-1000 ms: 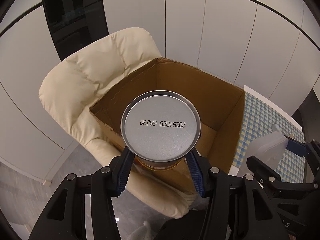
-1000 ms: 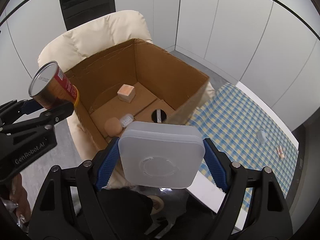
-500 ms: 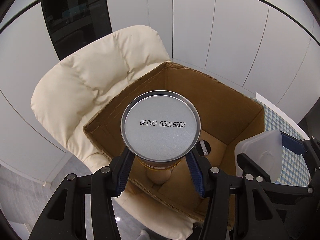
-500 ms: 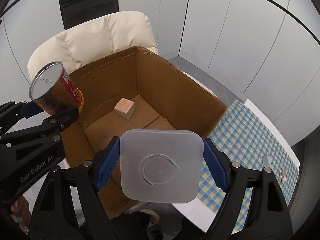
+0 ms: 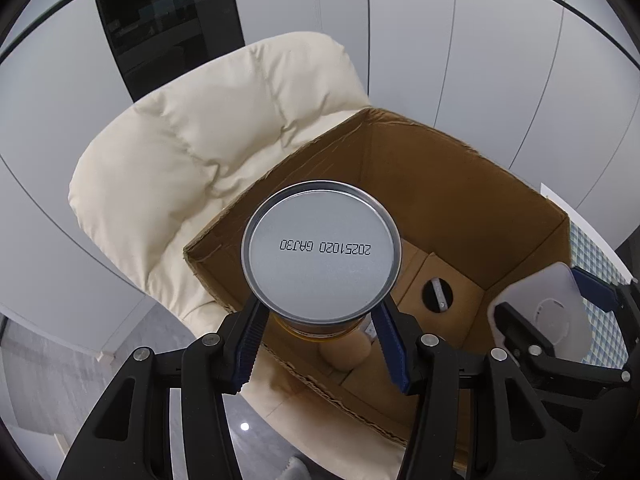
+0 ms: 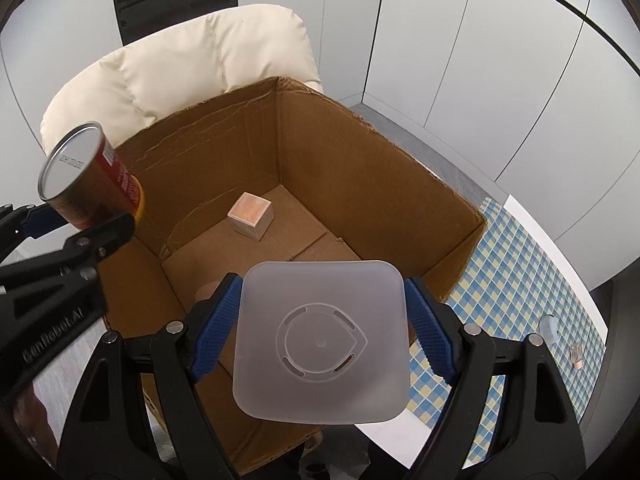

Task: Organize objects
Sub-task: 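Open the left tool to drop the red can while the right tool releases the container, then pull both open tools up and back from the box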

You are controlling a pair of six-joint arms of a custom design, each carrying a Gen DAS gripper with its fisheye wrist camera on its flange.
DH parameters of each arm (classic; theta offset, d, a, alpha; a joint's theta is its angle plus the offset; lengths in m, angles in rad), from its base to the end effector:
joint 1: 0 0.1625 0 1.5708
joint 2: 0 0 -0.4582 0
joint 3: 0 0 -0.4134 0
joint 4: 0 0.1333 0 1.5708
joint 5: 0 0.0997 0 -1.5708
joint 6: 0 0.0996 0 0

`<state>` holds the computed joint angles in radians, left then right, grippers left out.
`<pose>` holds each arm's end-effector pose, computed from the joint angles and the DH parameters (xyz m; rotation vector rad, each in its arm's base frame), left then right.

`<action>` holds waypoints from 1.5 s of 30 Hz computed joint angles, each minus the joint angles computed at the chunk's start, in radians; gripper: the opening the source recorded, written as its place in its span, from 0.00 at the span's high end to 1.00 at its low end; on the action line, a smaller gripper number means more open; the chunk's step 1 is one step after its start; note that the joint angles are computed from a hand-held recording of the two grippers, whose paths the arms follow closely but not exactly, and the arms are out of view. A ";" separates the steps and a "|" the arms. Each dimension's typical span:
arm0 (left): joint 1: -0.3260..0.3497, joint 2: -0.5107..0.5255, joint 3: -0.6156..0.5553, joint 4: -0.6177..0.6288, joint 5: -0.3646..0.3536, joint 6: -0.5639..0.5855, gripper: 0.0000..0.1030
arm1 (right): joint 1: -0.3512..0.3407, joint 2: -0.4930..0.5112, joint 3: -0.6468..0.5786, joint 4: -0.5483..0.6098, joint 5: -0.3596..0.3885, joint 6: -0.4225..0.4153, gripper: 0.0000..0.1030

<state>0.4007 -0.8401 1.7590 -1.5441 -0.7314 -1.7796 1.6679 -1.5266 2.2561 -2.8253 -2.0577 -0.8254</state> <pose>-0.4357 -0.4098 0.0553 -0.1656 2.0565 -0.7948 0.1308 -0.4483 0.3185 0.9552 -2.2936 0.4031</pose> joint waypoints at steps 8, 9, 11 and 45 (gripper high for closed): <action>0.000 0.000 0.003 -0.025 0.004 0.026 0.33 | -0.017 -0.017 -0.004 0.029 0.037 0.019 0.18; 0.000 -0.001 0.001 -0.025 0.001 0.023 0.20 | -0.016 -0.018 -0.009 0.049 0.034 0.031 0.13; -0.011 -0.017 0.025 -0.076 0.022 0.036 0.05 | -0.011 -0.014 -0.014 0.057 0.015 0.048 0.00; -0.047 -0.014 -0.002 0.013 0.019 -0.034 0.02 | -0.030 -0.082 -0.017 0.084 0.044 0.064 0.00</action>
